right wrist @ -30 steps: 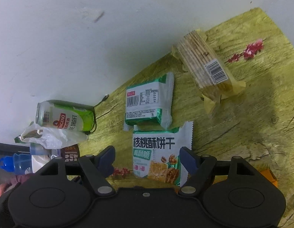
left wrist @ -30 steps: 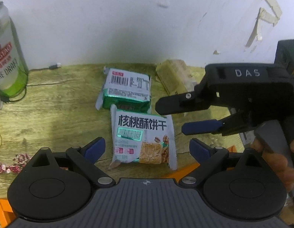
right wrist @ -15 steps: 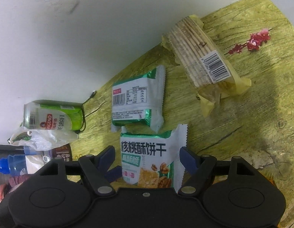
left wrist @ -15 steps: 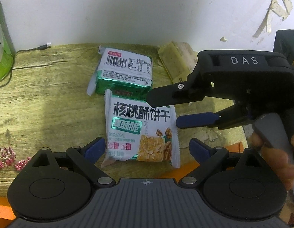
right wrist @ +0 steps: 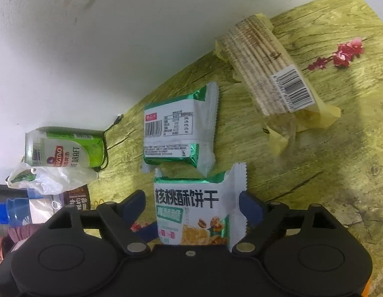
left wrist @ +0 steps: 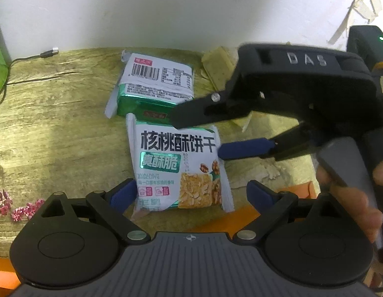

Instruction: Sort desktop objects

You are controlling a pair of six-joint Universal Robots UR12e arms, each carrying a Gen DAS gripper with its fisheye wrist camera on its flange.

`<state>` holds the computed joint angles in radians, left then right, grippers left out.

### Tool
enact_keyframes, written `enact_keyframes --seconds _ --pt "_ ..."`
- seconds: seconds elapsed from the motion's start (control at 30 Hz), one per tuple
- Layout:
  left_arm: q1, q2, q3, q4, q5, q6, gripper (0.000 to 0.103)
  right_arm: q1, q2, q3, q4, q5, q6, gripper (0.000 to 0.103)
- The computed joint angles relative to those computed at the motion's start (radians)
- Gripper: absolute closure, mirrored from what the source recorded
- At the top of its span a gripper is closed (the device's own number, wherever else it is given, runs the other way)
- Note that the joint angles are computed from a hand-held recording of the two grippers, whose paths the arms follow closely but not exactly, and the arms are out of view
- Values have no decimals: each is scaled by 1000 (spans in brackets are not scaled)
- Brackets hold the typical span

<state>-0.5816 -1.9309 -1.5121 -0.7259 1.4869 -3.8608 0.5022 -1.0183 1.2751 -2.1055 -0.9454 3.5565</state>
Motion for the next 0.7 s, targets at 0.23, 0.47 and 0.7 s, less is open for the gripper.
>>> enact_keyframes --seconds 0.23,0.47,0.7 --pt "5 11 -4 -19 -41 18 7 4 10 -15 9 15 -13 20" --pt "8 27 -16 -33 -49 33 7 7 17 -19 18 38 -23 20" --pt "6 43 -20 -29 14 30 7 -2 17 -16 19 73 -30 21"
